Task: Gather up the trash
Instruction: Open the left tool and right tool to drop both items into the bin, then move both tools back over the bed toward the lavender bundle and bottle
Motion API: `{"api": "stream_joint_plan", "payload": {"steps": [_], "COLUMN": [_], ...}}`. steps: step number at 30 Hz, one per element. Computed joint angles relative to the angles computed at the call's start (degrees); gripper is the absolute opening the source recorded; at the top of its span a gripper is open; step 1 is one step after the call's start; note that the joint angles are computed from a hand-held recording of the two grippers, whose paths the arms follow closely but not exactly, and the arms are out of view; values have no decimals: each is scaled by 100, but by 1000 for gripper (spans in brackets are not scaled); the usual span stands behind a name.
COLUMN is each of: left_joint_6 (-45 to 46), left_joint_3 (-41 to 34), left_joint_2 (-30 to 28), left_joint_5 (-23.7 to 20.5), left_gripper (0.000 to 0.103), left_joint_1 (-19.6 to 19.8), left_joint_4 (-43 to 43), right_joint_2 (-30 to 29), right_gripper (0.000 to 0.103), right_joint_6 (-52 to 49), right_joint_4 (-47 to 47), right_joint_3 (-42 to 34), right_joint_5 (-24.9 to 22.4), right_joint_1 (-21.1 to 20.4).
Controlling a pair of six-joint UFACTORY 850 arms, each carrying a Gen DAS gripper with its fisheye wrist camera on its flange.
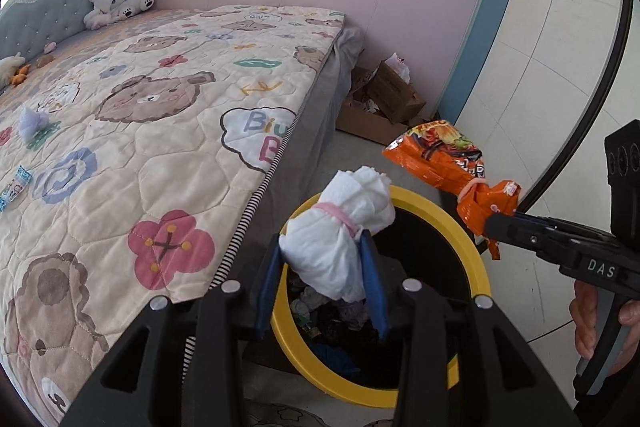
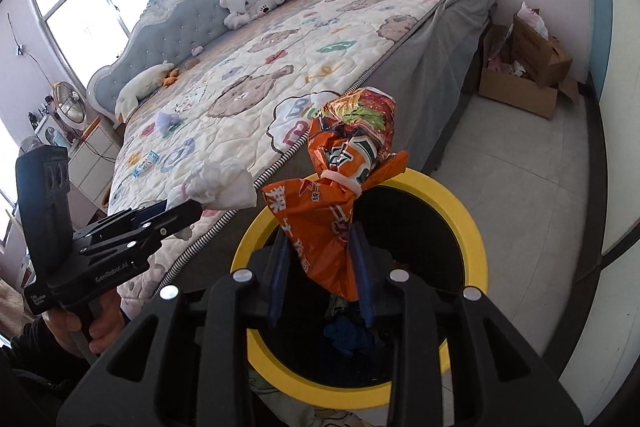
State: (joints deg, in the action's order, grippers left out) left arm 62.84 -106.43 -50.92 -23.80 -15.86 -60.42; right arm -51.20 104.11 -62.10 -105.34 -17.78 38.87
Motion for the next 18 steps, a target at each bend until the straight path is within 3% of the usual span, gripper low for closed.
{"api": "stream_joint_plan", "payload": {"steps": [5,8,13,18], "left_joint_6": [708,1184,2633,4022], "left_joint_3": [202,387,780,1149], "left_joint_2": [134,258,583,943], "left_joint_5": [96,176,246,146], "left_gripper": [43,56,72,78], "left_joint_1": [3,37,141,250], "left_joint_4": [-664,-1208,-2690,-4057], "right_joint_2": [37,136,297,327], "right_gripper": [33,48,50,53], "right_joint_6": [-2,332,914,1436], "right_joint_4": [-2,-342,-984,-1704], "right_joint_3": [5,105,162,57], "right_joint_5": [-37,-144,-573,-813], "right_joint_1": [-8,-5,-3,-28]}}
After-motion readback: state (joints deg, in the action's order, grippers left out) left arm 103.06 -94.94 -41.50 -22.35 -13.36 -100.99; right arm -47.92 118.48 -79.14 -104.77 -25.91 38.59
